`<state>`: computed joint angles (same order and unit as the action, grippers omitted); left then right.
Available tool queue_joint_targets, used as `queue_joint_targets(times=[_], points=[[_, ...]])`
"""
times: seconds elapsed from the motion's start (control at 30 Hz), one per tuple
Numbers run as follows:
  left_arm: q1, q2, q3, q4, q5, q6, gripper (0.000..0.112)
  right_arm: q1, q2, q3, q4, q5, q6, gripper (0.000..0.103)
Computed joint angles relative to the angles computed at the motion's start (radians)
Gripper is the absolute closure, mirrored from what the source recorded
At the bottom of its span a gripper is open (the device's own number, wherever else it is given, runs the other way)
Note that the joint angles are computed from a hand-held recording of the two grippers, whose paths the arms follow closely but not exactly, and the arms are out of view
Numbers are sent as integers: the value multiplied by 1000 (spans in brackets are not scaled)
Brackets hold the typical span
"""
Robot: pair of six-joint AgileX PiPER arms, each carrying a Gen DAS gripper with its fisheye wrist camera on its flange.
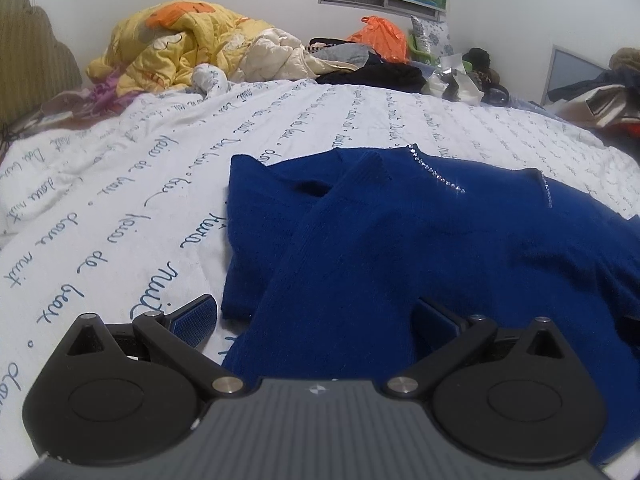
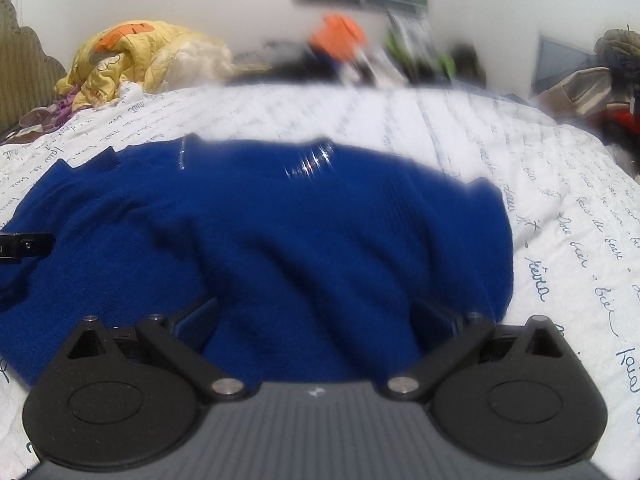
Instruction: Fold small clothes
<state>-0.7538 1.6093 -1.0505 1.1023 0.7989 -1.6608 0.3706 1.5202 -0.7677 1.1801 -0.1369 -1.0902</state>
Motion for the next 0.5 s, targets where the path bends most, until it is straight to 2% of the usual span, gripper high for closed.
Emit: queue_joint_targets(times=[0.5], points=[[0,-3,3,1,-2,-4,9,-6,8,-8,-20,8,20,0]])
